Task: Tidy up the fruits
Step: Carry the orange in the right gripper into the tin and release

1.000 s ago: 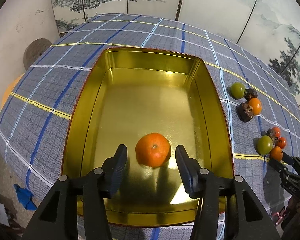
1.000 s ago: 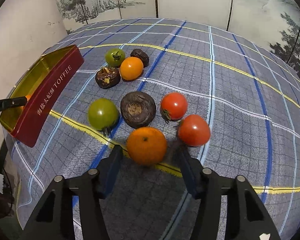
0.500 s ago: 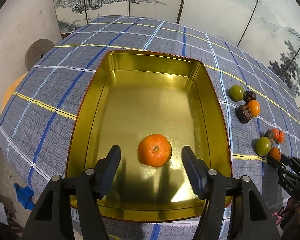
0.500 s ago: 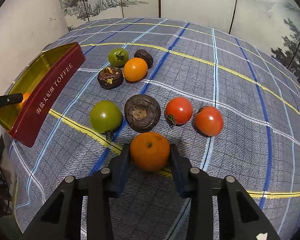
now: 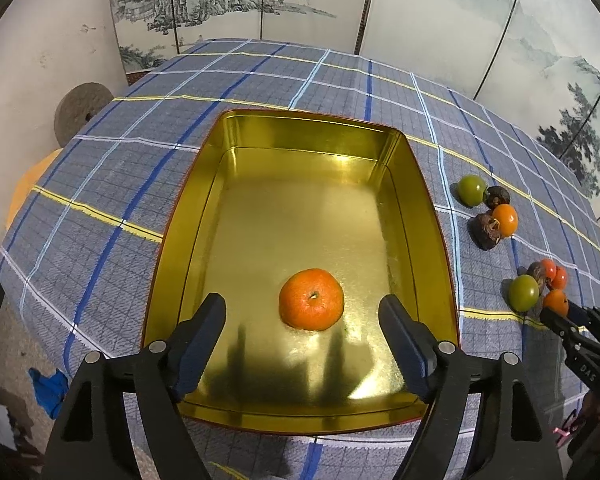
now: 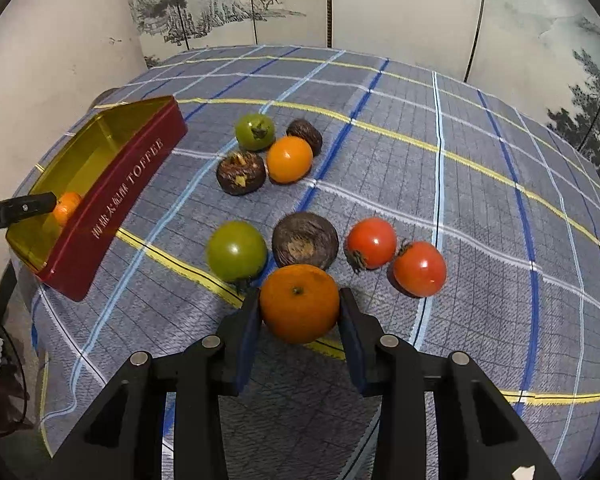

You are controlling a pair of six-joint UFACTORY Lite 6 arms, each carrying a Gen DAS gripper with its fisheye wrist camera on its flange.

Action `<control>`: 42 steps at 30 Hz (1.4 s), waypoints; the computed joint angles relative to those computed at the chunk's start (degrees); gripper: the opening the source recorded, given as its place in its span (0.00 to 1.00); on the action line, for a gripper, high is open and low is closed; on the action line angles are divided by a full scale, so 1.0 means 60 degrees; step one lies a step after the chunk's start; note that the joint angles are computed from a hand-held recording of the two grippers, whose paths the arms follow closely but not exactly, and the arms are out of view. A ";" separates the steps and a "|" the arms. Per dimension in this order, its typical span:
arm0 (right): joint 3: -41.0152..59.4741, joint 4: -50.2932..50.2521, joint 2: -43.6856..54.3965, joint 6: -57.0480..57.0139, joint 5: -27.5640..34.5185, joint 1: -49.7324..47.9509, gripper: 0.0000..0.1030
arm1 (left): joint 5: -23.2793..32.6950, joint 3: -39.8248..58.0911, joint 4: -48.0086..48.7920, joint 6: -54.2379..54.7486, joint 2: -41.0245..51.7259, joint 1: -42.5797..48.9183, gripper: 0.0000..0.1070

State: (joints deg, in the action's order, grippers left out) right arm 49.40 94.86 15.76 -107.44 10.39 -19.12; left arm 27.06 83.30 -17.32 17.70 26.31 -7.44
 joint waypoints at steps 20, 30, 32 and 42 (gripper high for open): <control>0.1566 -0.3366 -0.0293 0.3900 0.0983 0.2148 0.34 | -0.0155 -0.0254 -0.0390 0.0236 -0.0848 0.1176 0.78; 0.3418 -0.6123 0.1204 0.6675 0.0777 0.4441 0.34 | -0.0211 -0.0190 -0.0285 0.0215 -0.0843 0.2117 0.78; 0.3750 -0.7041 0.1576 0.7585 0.0721 0.4822 0.34 | -0.0194 -0.0195 -0.0368 0.0340 -0.0830 0.2287 0.78; 0.4854 -1.0548 0.2973 1.1068 0.0625 0.5563 0.34 | -0.0178 -0.0326 -0.0737 0.0914 -0.0742 0.2828 0.78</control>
State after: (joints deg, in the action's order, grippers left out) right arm 78.53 31.57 33.59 -41.03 14.14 14.26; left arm 25.99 81.35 -21.74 23.19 21.86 9.53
